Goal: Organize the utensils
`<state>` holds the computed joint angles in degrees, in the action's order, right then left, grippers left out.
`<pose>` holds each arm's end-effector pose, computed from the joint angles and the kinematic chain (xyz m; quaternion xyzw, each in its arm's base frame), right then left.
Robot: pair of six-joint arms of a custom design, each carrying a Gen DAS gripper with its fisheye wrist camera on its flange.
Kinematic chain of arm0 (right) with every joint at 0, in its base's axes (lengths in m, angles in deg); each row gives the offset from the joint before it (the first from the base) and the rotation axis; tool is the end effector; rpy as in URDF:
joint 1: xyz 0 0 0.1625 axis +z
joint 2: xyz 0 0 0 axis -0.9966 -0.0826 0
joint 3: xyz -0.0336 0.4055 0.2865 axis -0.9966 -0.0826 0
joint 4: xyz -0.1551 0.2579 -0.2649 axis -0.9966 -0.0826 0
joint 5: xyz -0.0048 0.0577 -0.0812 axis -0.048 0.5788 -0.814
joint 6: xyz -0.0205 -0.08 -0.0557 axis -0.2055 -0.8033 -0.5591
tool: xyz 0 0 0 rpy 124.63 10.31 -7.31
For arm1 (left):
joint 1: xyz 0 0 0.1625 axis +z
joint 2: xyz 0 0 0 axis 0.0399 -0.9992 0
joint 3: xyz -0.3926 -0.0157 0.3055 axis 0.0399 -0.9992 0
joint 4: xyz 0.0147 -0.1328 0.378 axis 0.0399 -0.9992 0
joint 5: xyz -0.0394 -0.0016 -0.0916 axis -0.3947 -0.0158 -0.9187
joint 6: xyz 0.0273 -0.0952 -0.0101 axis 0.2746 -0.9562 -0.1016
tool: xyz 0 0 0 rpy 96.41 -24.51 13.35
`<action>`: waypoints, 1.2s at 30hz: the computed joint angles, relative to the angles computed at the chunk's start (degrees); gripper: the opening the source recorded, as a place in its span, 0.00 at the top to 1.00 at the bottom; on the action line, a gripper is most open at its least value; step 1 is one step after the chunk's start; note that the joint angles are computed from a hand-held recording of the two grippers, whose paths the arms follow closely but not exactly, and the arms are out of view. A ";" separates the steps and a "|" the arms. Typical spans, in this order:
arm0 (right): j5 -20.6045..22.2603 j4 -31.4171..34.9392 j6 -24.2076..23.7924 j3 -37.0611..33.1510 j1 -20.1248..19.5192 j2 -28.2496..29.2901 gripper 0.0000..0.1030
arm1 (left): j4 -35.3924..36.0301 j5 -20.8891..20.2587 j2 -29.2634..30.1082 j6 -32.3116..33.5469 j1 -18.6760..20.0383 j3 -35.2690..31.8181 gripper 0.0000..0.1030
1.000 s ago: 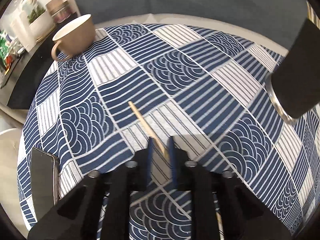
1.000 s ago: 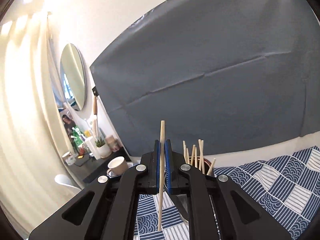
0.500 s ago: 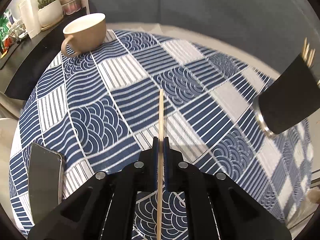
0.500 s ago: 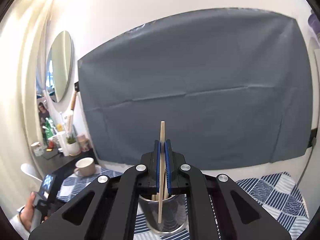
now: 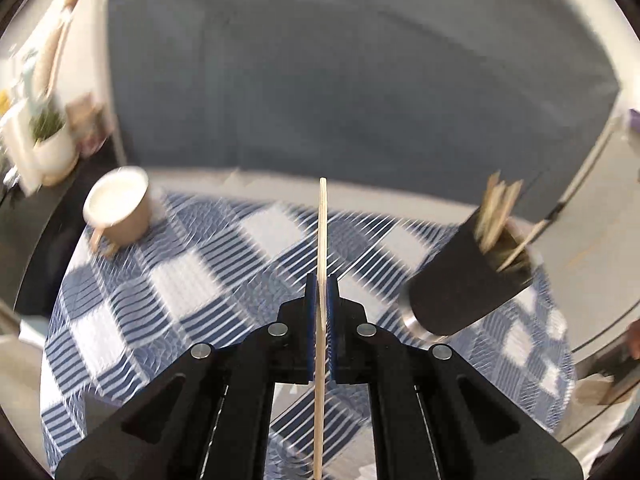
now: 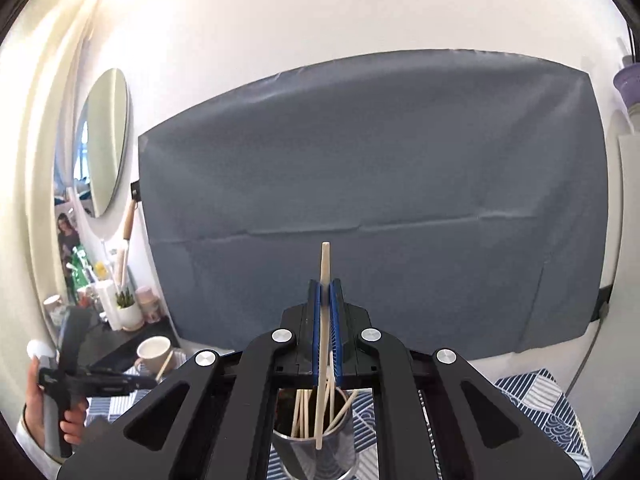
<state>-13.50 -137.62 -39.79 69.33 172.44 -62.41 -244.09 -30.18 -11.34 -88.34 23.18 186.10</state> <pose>0.1227 -0.2974 0.4335 0.2706 -0.7388 0.5776 0.2175 -0.3384 -0.3868 0.0979 0.1789 0.9065 -0.3170 0.2141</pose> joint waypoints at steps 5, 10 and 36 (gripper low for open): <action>-1.40 0.34 0.60 -1.56 1.14 1.61 0.95 | -4.74 -0.40 2.74 9.54 -1.76 -5.82 0.95; -2.81 -0.76 -0.93 -2.24 1.08 3.47 0.95 | -10.16 -0.72 6.65 21.03 -2.97 -11.49 0.95; 18.63 -7.76 0.31 2.44 -16.47 6.09 0.10 | -47.56 -14.68 20.30 39.56 4.38 -13.70 0.22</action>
<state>5.13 -145.38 -39.48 71.77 155.97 -56.32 -291.65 -44.86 8.96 -48.77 27.57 172.41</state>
